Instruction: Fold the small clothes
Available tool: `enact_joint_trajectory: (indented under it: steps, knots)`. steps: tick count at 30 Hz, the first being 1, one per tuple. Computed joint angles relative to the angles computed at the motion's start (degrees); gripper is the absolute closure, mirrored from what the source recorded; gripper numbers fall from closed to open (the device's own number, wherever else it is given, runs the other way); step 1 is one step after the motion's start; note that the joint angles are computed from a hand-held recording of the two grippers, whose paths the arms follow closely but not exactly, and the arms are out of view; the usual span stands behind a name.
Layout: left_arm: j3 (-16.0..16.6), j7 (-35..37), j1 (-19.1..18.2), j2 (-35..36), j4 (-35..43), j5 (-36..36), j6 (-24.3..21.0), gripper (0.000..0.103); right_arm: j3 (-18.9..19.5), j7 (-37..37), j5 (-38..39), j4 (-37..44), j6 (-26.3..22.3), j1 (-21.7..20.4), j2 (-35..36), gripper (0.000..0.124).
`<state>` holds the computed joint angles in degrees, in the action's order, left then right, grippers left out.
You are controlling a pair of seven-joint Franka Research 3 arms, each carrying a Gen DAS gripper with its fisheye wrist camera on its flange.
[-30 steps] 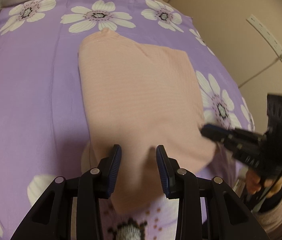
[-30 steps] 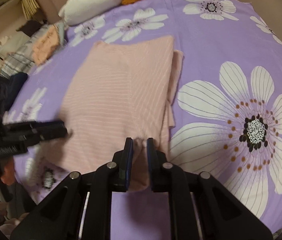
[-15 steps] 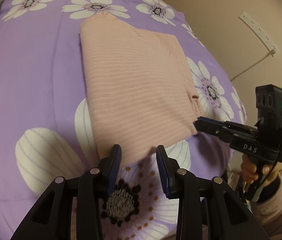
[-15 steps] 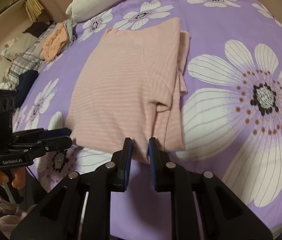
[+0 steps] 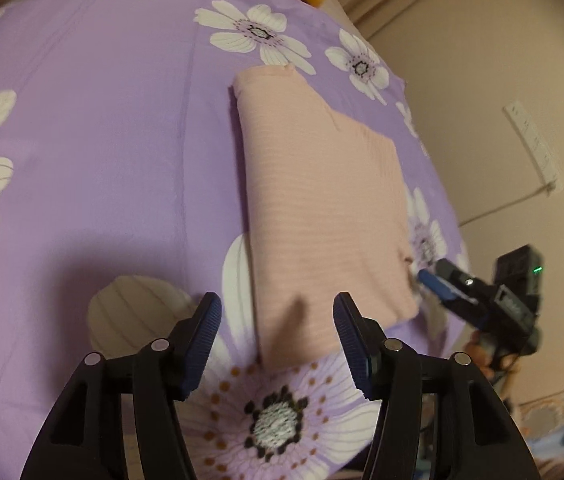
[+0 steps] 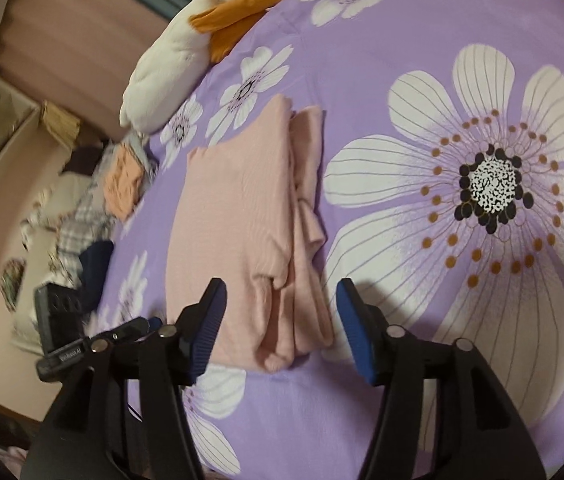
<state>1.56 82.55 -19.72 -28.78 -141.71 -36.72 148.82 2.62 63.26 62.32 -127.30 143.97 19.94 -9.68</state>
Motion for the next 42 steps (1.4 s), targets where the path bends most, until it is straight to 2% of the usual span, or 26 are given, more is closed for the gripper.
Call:
enact_joint_trajectory:
  steps: [3,8,9,24,42]
  knots:
    - [3.89,5.31,-3.48,1.65,1.0,-8.94,0.93,0.047,-0.78,-0.09,2.57,1.35,-1.79,-0.39,1.49,0.06]
    - [5.78,13.65,-4.71,5.56,4.02,-21.51,0.19,0.047,-1.01,-1.18,6.22,3.23,-4.47,-1.54,3.56,0.059]
    - [5.53,14.15,-4.09,5.38,3.94,-22.26,-0.38,0.047,-1.0,-1.34,6.43,3.73,-5.03,-1.85,4.08,0.059]
    - [-1.33,17.35,5.81,10.89,8.09,-26.17,-4.81,0.046,1.4,-2.6,4.9,12.98,-9.06,-4.43,12.71,0.059]
    - [-4.78,20.68,9.88,17.46,14.32,-27.77,-6.86,0.046,4.22,-5.16,3.86,21.52,-10.46,-5.84,20.21,0.061]
